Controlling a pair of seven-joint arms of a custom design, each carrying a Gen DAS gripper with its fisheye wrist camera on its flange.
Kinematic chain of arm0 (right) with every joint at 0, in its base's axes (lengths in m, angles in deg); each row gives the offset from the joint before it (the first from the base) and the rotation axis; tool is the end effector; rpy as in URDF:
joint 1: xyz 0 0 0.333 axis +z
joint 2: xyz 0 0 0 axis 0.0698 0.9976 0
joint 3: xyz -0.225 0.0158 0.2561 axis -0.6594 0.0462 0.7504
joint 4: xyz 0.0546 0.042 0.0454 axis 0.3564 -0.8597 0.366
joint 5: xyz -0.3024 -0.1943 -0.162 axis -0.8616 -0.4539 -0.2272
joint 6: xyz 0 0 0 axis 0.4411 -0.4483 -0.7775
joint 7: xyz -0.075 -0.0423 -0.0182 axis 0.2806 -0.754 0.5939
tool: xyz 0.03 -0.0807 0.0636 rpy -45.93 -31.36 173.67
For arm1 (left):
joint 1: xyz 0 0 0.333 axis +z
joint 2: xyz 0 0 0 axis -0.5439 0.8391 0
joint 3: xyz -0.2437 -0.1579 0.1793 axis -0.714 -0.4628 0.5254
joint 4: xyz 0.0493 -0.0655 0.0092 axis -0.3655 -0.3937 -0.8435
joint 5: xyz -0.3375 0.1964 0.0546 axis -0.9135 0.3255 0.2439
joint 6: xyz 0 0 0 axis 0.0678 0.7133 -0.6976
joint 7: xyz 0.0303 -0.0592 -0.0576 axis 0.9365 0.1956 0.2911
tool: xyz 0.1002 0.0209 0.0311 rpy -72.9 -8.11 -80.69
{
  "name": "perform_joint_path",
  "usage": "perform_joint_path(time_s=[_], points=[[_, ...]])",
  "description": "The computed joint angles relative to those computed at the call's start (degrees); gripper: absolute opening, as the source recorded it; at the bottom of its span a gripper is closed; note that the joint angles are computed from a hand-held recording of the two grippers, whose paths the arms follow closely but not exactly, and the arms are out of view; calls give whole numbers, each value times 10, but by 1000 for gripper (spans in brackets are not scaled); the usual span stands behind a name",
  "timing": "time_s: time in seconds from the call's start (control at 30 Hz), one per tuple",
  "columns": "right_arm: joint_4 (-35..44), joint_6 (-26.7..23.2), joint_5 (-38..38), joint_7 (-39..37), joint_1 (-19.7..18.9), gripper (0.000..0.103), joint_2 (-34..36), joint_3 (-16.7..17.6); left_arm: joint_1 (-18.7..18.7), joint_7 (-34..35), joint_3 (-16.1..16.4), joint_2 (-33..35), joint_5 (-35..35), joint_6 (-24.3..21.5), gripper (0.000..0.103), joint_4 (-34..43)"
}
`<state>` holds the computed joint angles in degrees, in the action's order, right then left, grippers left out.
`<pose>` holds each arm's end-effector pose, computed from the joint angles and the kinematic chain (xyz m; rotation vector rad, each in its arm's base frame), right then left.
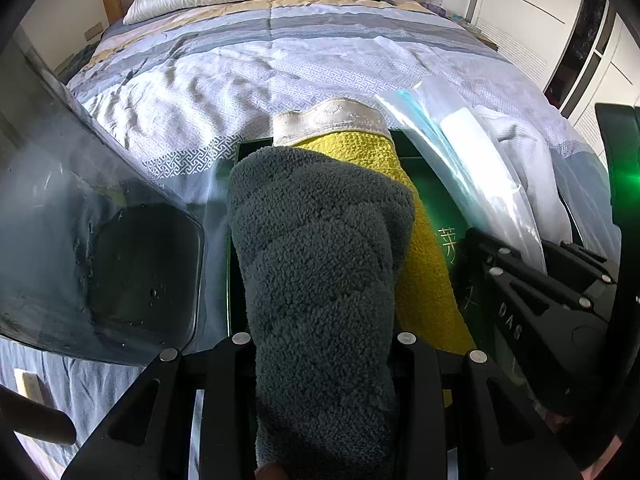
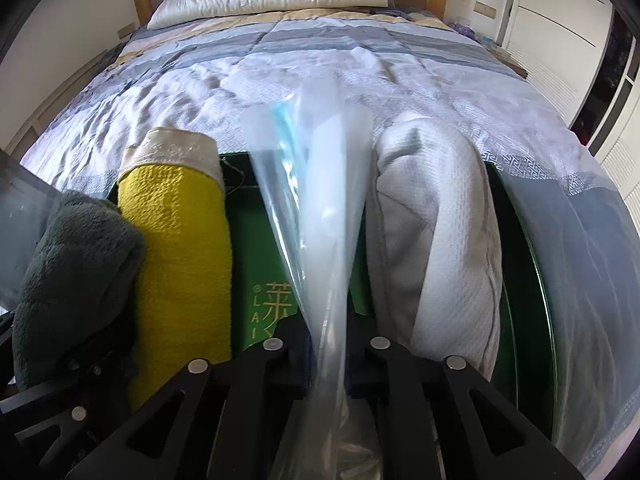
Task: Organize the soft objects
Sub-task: 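Lower the fleece and bags into the green tray and open both tools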
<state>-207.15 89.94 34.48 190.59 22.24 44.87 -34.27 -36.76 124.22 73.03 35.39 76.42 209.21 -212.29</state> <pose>0.4788 0.2093 0.3625 -2.0206 1.6264 -0.4898 0.3773 -0.0901 0.3880 -1.9991 1.9471 -0.5091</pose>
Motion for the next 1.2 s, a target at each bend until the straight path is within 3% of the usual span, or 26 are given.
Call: perform_joint_path(time_s=[0.07, 0.13, 0.37, 0.53, 0.9, 1.07, 1.2], points=[[-3, 3, 13, -6, 0, 28, -1, 4, -1, -1, 1, -1, -2, 0, 33, 0], [-6, 11, 19, -11, 0, 33, -1, 5, -2, 0, 1, 0, -1, 0, 34, 1], [-11, 0, 3, -8, -1, 35, -13, 4, 2, -14, -10, 4, 7, -2, 38, 5], [-13, -9, -6, -7, -16, 34, -19, 12, 18, -56, -37, 13, 31, -1, 38, 11], [-12, -25, 28, -52, -31, 32, -20, 22, 9, -90, -30, 47, 56, 4, 39, 33], [-6, -32, 3, -34, -27, 35, -19, 24, 14, -91, -30, 32, 68, 0, 44, 24], [-11, -22, -6, -18, -29, 40, -22, 22, 15, -89, -25, 28, 71, -4, 56, 22]])
